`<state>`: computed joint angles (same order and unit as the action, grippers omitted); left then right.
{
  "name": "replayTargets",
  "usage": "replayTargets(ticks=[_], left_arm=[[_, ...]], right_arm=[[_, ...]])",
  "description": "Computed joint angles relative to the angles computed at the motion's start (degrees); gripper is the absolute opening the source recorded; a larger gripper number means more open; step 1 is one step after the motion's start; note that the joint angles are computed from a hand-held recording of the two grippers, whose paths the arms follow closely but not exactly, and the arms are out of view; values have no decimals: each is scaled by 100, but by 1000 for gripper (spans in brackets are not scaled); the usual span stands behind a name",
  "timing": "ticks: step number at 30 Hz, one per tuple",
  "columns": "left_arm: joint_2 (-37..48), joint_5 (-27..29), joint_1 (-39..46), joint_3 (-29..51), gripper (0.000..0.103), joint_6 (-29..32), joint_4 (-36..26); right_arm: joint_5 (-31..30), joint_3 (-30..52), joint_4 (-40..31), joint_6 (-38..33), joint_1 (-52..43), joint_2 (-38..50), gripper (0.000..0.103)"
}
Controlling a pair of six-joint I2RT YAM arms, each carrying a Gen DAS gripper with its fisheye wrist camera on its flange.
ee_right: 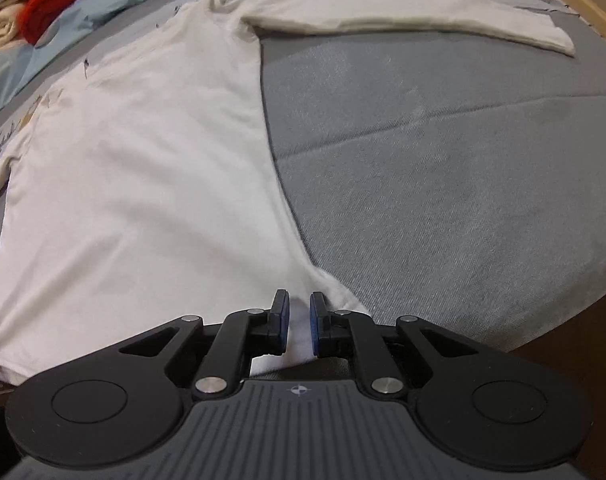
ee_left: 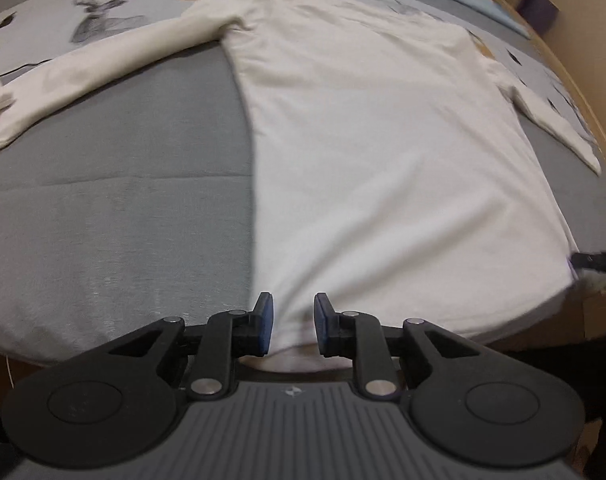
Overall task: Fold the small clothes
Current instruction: 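Pull the hem with both grippers to straighten the shirt body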
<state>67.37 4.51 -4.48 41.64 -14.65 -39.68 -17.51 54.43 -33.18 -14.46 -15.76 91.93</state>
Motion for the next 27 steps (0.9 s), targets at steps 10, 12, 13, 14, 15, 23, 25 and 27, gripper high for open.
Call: replayTargets(ticks=[10,12,13,14,15,23,25,27], left_arm=[[666,-329,-721,-209,26,164,301],[852,-466,-863,-186,29,122,415],[867,-535,-944,-186,30,135,451],[857,-595,-1014,-194,30,141,490],[834,-618,-1037,-210,30,181,519],[813,-640,-1041,-211,2,258,512],[624,-553,-962,-243,0,263,447],[387,-504,-932,-248,0,242,375]], right_arm=[[-155,-131,95,-23,13,-252,11],[-384,-155,102,-79,-13,-347,11],[-513,-170,92,-124,-25,-391,12],[-634,-178,61,-184,-27,-422,12],[-714,-156,-9,-258,-4,-405,16],[-201,-139,-148,-388,243,-196,21],[-199,-153,-155,-368,241,-224,21],[-204,-142,-142,-389,220,-201,21]])
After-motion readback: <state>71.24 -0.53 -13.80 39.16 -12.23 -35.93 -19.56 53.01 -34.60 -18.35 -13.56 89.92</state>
